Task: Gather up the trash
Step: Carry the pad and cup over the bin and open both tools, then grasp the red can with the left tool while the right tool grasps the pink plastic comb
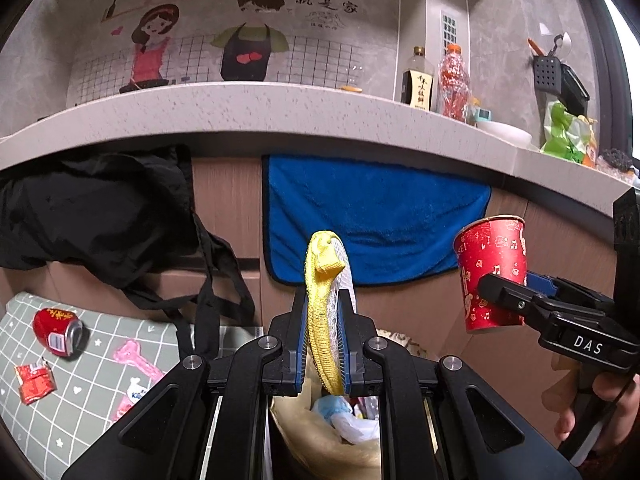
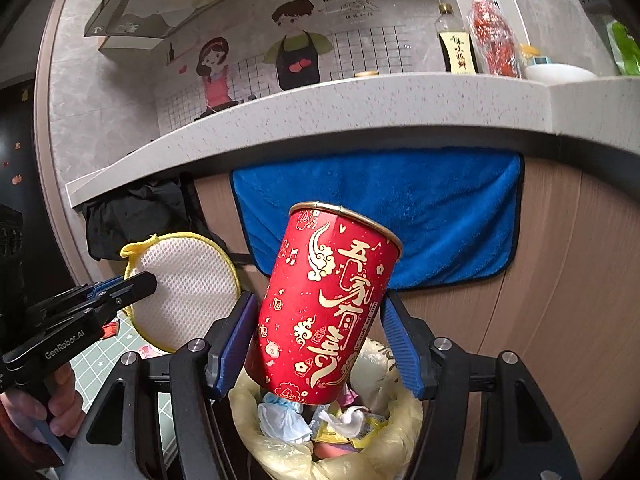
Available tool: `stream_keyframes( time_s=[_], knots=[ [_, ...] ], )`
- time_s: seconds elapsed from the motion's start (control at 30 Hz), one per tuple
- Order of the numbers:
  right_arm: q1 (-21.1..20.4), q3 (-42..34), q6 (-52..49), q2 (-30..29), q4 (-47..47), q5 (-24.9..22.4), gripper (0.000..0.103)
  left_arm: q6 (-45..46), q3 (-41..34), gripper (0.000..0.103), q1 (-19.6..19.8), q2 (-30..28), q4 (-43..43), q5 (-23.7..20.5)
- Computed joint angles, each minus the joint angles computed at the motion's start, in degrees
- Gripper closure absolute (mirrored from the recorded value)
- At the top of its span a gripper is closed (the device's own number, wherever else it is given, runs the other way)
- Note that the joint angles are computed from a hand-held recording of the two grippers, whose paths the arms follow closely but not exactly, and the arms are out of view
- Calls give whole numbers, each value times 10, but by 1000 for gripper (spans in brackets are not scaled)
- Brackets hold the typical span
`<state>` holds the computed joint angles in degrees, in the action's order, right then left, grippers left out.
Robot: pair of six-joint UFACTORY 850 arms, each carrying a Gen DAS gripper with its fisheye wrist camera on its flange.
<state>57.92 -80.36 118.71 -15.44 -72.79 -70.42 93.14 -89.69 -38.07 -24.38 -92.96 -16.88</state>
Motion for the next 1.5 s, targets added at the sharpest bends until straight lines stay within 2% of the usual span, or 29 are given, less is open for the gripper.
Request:
stream_keyframes(
  time_s=[0.27, 0.33, 0.4, 0.43, 0.5, 0.53, 0.6, 0.67, 0.9, 1.13, 1.27, 1.4, 1.5],
  knots=[
    [-10, 13, 14, 1, 5, 19, 43, -69, -23, 90, 1, -26, 68, -11],
    [-14, 16, 18, 2, 7, 27, 43, -88, -34, 90, 2, -37, 84, -22],
    [-19, 20, 24, 2, 8, 35, 42, -123, -52, 89, 7, -52, 114, -57],
    [-22, 23, 27, 2, 8, 39, 41, -148, -66, 87, 10, -62, 137, -77],
    [-28, 32, 38, 5, 3, 51, 40, -207, -104, 73, 18, -88, 189, -119],
    [-34, 35, 40, 6, 8, 60, 40, -238, -123, 59, 23, -101, 207, -138],
    [-49, 44, 37, 11, 24, 98, 40, -291, -148, 55, 32, -116, 231, -156],
    [-61, 54, 45, 14, 32, 132, 40, -327, -159, 55, 39, -121, 250, -157],
    [-66, 29, 20, -17, 72, 143, 40, -317, -100, 55, 73, -81, 239, -107],
    [-52, -82, -73, -85, 66, 126, 40, -305, -45, 55, 132, -52, 247, -66],
    [-46, -158, -99, -131, 33, 134, 40, -254, -35, 55, 181, -53, 184, -60],
    [-48, -254, -144, -194, 27, 158, 40, -236, -53, 55, 236, -79, 139, -96],
    [-58, -357, -224, -261, 78, 186, 40, -252, -93, 55, 265, -115, 164, -128]
  ],
)
